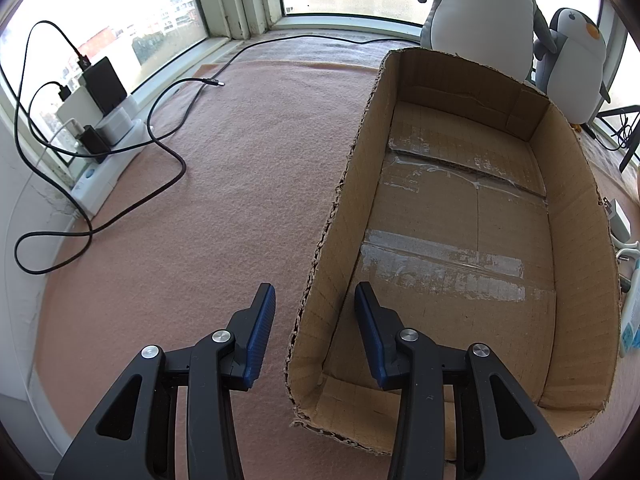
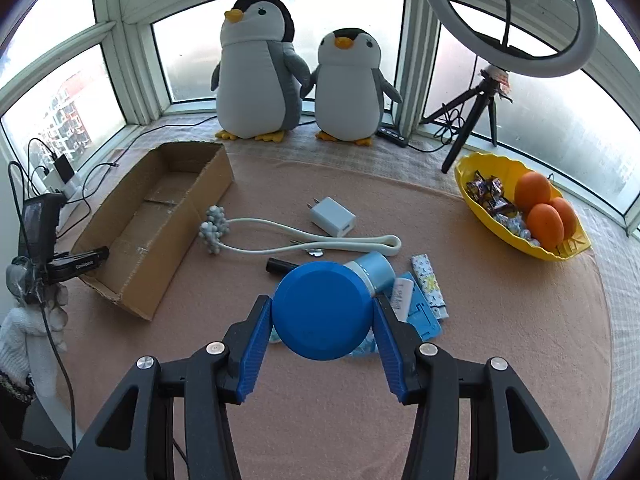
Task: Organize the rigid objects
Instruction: 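Carry the blue container with the right gripper over the cardboard box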
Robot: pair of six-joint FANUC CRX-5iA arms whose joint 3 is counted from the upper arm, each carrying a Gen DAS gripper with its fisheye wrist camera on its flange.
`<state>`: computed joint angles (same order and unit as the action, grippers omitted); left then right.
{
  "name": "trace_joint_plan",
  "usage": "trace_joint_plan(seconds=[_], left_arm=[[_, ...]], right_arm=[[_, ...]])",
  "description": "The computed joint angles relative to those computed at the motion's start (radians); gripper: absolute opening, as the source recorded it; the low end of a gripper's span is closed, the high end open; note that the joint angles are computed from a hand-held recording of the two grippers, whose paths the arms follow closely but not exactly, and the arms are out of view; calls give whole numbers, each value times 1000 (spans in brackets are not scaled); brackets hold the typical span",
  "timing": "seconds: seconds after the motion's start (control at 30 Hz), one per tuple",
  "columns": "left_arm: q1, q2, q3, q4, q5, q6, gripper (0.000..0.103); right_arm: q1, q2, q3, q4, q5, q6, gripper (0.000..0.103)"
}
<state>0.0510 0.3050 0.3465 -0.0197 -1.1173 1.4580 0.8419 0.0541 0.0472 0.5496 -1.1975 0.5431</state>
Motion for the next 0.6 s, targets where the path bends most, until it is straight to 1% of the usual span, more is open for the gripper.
trace_joint_plan(seconds=[0.23, 0.6], left_arm=[[0, 1, 0, 4, 0, 4, 40], [4, -2, -7, 14, 6, 2, 40]], right_arm=[[6, 99, 125, -25, 62, 99, 46], [13, 271, 323, -106, 96, 253, 46]])
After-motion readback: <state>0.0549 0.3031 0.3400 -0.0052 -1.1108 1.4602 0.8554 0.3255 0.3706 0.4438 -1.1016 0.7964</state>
